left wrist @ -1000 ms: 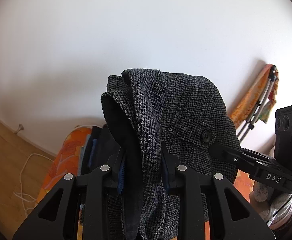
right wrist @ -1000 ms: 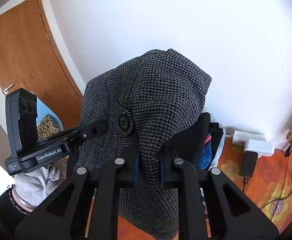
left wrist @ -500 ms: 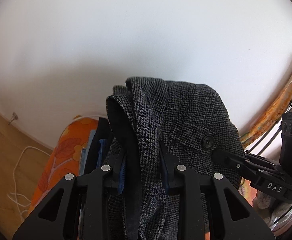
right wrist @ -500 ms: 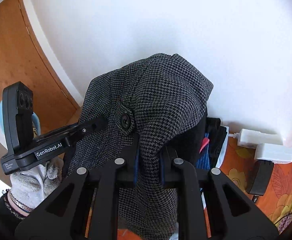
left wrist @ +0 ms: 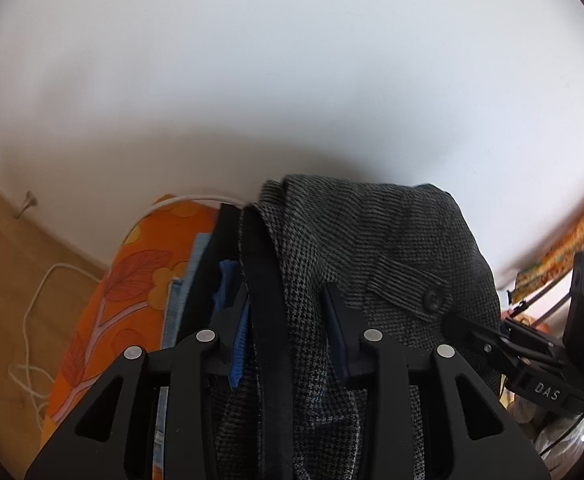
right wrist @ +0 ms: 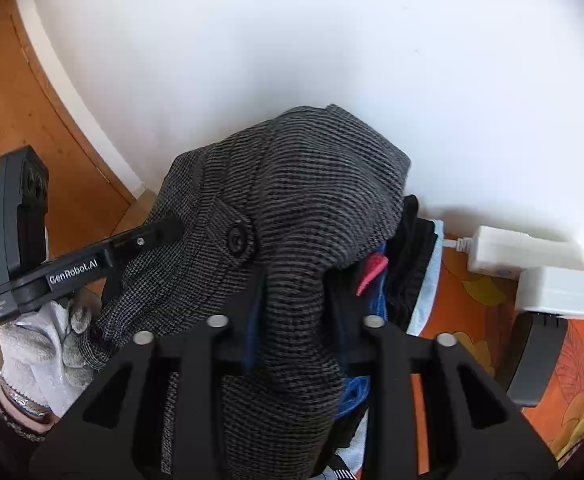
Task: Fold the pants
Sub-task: 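Lift the folded shorts with both grippers and carry them toward the clothes stack, then lower the shorts onto the stack of folded clothes and open both grippers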
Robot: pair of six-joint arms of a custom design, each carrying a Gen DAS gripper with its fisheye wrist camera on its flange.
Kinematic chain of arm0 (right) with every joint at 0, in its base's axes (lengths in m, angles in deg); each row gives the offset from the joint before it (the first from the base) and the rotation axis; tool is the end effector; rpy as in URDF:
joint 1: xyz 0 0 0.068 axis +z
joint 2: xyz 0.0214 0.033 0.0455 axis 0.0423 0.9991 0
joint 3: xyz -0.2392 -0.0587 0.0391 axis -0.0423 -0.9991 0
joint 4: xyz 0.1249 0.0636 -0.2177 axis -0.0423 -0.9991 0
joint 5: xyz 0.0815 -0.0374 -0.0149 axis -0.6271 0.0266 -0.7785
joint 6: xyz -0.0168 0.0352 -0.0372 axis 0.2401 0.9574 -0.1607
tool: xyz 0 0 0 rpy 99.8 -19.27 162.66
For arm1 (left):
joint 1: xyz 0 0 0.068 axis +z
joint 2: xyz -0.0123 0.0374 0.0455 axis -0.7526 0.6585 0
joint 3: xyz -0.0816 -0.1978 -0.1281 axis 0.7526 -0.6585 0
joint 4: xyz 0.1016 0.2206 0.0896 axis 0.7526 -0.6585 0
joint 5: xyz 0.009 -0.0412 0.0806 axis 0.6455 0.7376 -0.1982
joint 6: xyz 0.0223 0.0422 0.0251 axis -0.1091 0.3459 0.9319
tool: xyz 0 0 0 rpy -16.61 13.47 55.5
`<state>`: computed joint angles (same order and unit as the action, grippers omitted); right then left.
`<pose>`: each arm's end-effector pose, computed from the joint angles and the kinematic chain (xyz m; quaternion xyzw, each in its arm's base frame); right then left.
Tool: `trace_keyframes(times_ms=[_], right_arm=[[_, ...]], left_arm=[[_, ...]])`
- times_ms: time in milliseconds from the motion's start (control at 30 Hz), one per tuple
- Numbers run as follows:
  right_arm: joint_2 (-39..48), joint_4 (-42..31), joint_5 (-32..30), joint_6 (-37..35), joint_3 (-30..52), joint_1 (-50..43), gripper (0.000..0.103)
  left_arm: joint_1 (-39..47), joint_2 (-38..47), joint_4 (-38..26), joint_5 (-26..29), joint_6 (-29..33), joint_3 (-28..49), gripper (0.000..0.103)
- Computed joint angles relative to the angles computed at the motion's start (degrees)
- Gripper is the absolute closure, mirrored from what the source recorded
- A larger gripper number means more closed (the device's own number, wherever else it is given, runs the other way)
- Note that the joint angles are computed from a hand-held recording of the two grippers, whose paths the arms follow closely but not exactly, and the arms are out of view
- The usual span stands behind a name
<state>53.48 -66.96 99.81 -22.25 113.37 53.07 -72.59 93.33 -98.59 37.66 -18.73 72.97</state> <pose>0.1600 0.1717 0.2468 0.0698 0.9065 0.1535 0.3871 0.2106 -0.1059 0.2565 0.1636 0.8822 -0.2738 0.3463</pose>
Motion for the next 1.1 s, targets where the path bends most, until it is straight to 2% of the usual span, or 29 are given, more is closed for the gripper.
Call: trace_keyframes(times_ms=[100, 200, 367, 467, 567, 733, 800, 867, 900, 1000, 1100], right_arm=[[-5.1, -0.39, 0.35, -1.05, -2.77, -0.42, 0.066], [-11.52, -0.15, 2.11, -2.62, -5.61, -0.42, 0.066], [-14.11, -1.98, 3.68, -3.16, -4.37, -1.34, 0.066], [-11.78, -0.08, 3.29, -7.65, -2.33, -2.03, 0.066], [-7.87, 2.42, 1.66, -11.48, -0.3, -3.08, 0.066], [-2.6, 5.51, -6.56, -15.57, 0.48, -10.09, 0.066], [-0.29, 4.76, -5.01, -17.36, 1.35, -11.41, 0.068], [1.13, 3.6, -6.07, -17.35, 2.19, -13.57, 0.068], [1.2, 3.65, -6.86, -17.15, 1.6, -14.79, 0.067], [3.82, 4.25, -5.24, -18.81, 1.86, -15.27, 0.066], [4.72, 2.46, -2.47, -18.91, 3.43, -13.99, 0.066]], left_arm=[[2.44, -2.25, -2.31, -1.99, 1.27, 0.93, 0.069], [6.5, -7.2, -6.01, 1.84, 3.09, 1.28, 0.07], [7.17, -15.4, -14.24, 4.6, 8.03, 1.8, 0.07], [3.09, -19.82, -18.43, 2.87, 9.11, 1.03, 0.07], [-4.16, -22.87, -19.74, -0.79, 8.61, -0.85, 0.07], [-11.91, -22.12, -18.54, -8.53, 9.5, -4.41, 0.07], [-9.5, -21.54, -18.11, -7.26, 10.7, -6.18, 0.069], [-3.69, -21.21, -16.41, -1.48, 11.99, -8.83, 0.069], [-2.72, -21.11, -15.73, -0.69, 12.44, -9.57, 0.069], [-3.1, -21.94, -15.7, -1.42, 12.75, -9.39, 0.069], [-6.53, -24.12, -17.68, -3.82, 10.13, -6.86, 0.072]])
